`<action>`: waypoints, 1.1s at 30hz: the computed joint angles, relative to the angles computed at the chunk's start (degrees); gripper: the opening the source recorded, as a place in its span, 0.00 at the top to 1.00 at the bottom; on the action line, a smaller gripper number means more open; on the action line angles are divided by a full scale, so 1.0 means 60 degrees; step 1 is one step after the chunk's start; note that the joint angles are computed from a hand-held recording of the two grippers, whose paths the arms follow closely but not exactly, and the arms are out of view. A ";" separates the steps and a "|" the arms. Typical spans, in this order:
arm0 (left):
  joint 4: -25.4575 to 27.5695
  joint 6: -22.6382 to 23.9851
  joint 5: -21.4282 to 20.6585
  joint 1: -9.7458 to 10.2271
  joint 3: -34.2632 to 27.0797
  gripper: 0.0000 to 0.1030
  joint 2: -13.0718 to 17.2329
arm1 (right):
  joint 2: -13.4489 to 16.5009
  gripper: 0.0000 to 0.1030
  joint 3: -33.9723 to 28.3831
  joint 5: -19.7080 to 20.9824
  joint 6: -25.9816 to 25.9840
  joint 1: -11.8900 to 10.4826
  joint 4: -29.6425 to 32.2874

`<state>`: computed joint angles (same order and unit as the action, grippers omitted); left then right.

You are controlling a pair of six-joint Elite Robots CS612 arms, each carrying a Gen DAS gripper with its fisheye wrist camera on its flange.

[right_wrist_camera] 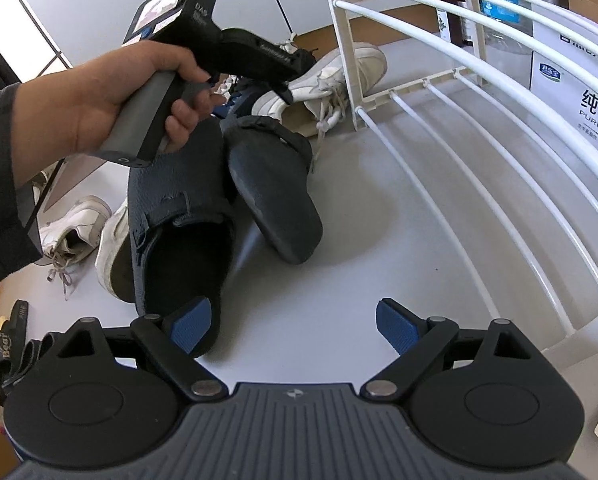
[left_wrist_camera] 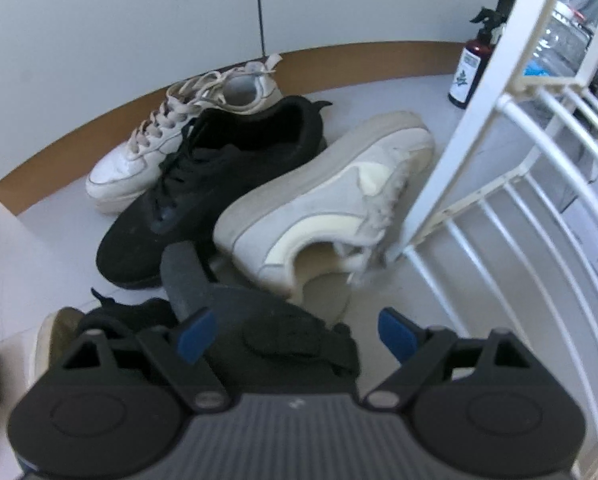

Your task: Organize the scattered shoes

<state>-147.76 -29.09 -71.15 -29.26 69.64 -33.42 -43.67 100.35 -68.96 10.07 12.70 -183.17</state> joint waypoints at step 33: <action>0.0743 -0.0984 -0.1094 0.0078 -0.0150 0.08 0.0259 | 0.0027 0.09 0.0017 -0.0049 0.0005 -0.0092 0.0278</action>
